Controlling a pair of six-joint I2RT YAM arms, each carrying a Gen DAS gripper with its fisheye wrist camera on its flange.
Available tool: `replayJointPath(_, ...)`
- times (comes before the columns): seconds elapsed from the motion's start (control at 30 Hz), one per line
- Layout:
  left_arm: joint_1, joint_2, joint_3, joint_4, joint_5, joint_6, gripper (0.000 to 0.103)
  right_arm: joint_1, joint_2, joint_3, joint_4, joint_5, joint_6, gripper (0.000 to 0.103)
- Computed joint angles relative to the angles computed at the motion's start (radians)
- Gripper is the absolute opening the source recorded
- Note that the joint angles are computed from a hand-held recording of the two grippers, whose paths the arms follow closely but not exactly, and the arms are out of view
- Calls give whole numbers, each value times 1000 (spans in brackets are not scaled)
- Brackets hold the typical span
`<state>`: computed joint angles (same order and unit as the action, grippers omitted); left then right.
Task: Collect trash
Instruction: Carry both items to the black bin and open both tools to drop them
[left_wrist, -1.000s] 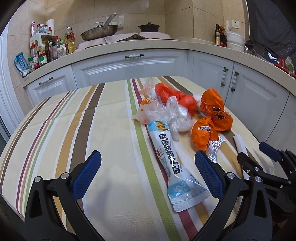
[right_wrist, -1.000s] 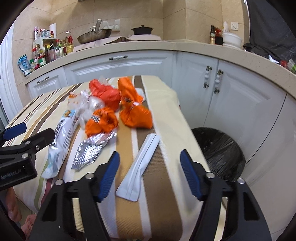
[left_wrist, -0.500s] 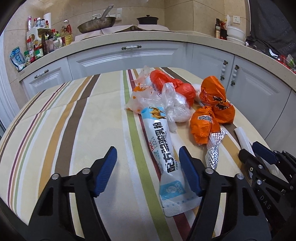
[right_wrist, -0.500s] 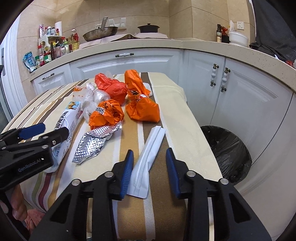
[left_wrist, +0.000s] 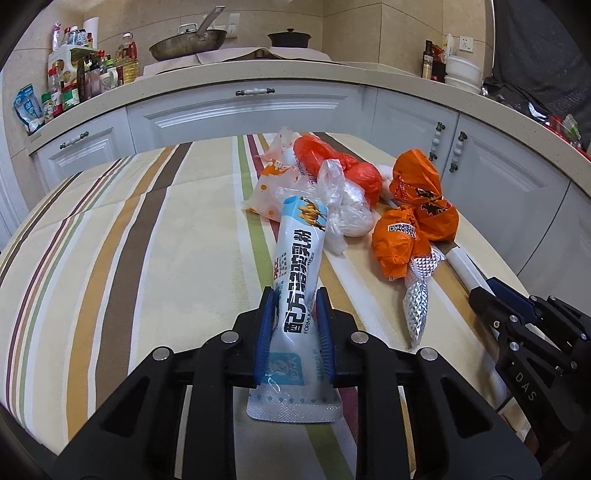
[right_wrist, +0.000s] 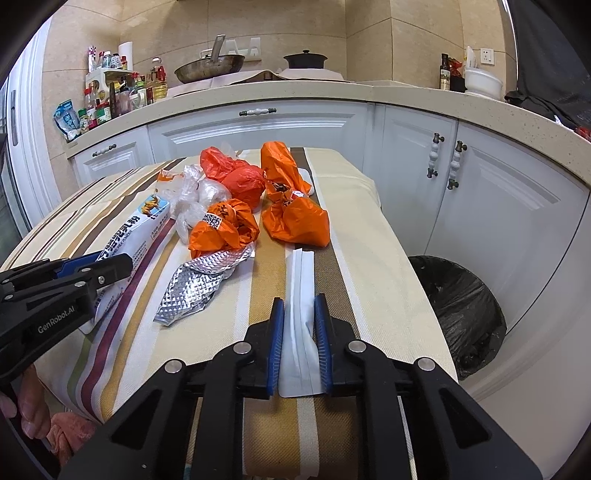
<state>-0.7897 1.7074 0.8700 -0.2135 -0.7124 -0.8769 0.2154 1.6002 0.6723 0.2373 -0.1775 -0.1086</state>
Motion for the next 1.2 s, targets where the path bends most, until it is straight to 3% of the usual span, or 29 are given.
replayJointPath(0.33, -31, -93, -14, -38, -68, 5, 21, -16, -50, 2, -10, -11, 0, 18)
replayJointPath(0.63, -16, -60, 97, 49, -27, 150, 21, -97, -66, 58, -20, -10, -7, 18)
replayJointPath(0.9, -5, 162, 380, 79, 74, 287, 21, -236, 23, 153, 3, -28, -28, 18)
replayJointPath(1.2, -8, 511, 857, -87, 159, 347, 21, -367, 220, 337, -4, -98, -29, 18)
